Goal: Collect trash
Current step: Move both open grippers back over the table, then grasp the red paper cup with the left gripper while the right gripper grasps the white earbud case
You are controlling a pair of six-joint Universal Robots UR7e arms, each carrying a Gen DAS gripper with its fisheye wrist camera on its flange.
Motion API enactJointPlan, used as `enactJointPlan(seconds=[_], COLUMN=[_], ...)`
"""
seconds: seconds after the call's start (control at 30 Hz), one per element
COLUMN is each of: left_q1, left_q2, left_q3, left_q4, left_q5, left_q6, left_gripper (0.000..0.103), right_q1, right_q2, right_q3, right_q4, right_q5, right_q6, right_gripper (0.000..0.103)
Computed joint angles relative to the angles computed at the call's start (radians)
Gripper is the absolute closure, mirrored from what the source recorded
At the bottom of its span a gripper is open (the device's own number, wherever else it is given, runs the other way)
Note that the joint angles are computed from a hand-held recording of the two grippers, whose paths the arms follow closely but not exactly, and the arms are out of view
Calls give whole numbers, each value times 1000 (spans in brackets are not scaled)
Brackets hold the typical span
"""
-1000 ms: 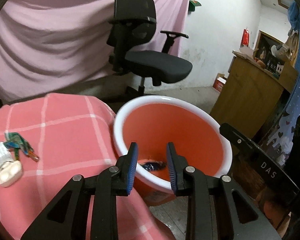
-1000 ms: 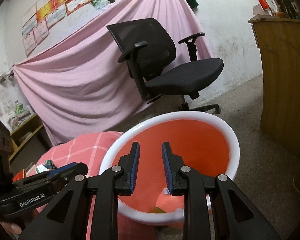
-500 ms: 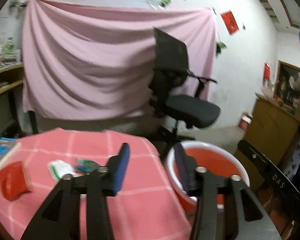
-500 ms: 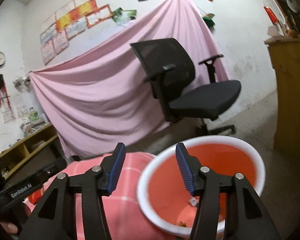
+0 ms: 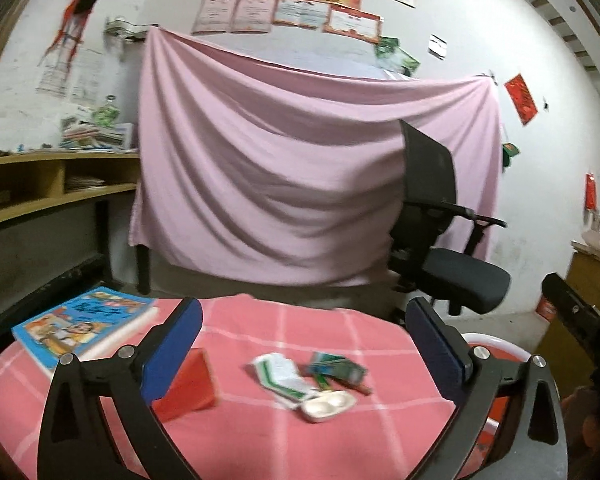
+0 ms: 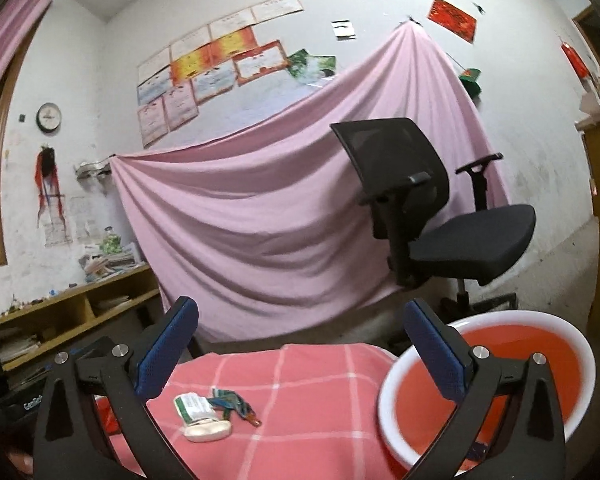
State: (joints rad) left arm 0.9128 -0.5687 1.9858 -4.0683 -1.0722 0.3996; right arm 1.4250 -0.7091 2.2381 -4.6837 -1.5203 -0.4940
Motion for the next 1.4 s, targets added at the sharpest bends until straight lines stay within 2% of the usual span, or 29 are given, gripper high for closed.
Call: enactJointPlan(seconds=[0.2,0.47,0.57,0.7,0.93,1.03,1.13,1.23,1.33,1.4], left_q1=[46,76,95,124,184,197,209,221,232,238], left_q2=[-13,-48,-73,-108,-183,-200,-220,-228,-230,-229], left_q3=[6,13,18,26,15,8,6,-15,-43,-63], left_q4=[-22,13,100,225,497,546,583,648,725,783], left_q5=[4,53,80,81,21,2,-35,-63,-90,-107], left_q6=[15,63,54,9,-107,-121,-133,-158,-195,-211], left_gripper=[3,3,3,4,4,4,5,12,30,43], right_q1=[38,78,93,115,156,164,167,162,158,160], right_q2=[34,67,65,62,81,82,71,58,51,50], right_q3=[-37,-84,-98,-120,-178,-203,-234,-261,-281,-286], right_q4=[35,116,193,309,545,631,778,917,1013,1048], right_q5=[-38,-93,-125,-192,-323,-365,-413,-439,-447,-452], right_q6=[-61,-129,-121,-114,-189,-195,-167,-137,-118,-115], right_gripper=[0,0,0,0,0,0,1,5,9,15])
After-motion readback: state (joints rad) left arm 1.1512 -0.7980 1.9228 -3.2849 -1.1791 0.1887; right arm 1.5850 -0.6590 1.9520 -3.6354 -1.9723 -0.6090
